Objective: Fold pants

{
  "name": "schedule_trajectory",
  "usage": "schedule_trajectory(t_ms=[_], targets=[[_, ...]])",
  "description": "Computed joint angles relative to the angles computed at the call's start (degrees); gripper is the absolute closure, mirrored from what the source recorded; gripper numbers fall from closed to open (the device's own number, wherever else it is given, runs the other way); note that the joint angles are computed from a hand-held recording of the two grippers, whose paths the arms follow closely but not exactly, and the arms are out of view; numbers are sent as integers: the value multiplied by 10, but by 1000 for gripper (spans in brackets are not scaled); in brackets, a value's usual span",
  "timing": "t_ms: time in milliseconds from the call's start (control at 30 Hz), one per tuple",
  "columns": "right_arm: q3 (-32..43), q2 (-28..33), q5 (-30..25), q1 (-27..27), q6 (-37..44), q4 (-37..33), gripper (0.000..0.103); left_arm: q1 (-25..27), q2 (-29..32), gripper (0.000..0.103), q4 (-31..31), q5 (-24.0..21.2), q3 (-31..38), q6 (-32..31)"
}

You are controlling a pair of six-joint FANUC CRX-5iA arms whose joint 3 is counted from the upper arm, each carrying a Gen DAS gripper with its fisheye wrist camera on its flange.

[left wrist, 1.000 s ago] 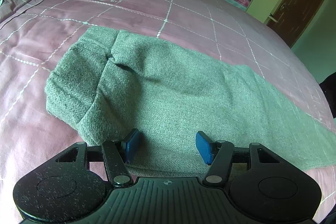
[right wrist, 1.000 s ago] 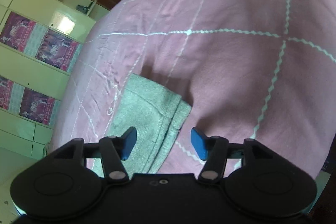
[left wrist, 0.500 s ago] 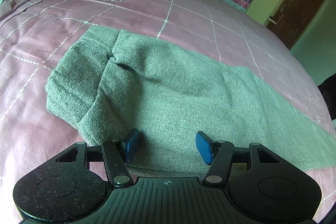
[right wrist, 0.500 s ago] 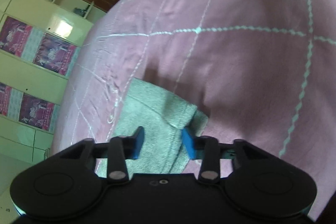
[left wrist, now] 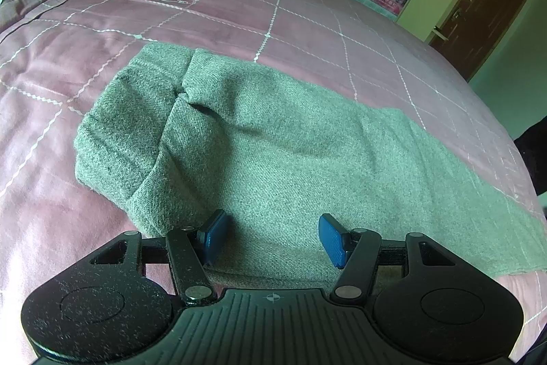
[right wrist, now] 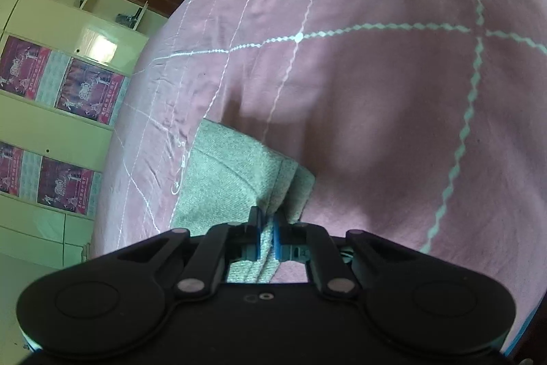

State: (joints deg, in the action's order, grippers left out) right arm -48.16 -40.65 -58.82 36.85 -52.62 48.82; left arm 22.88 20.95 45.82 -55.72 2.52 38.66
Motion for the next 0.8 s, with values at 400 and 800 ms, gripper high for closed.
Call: schedule_trajectory(t_ms=[400,800], targets=[[45,40,54,-49,159,-42,94,-9,-10,44,-12,24,-9,6],[65,46,-142,53,135,-2,70,-23,-95,44,36,172,-106,-55]])
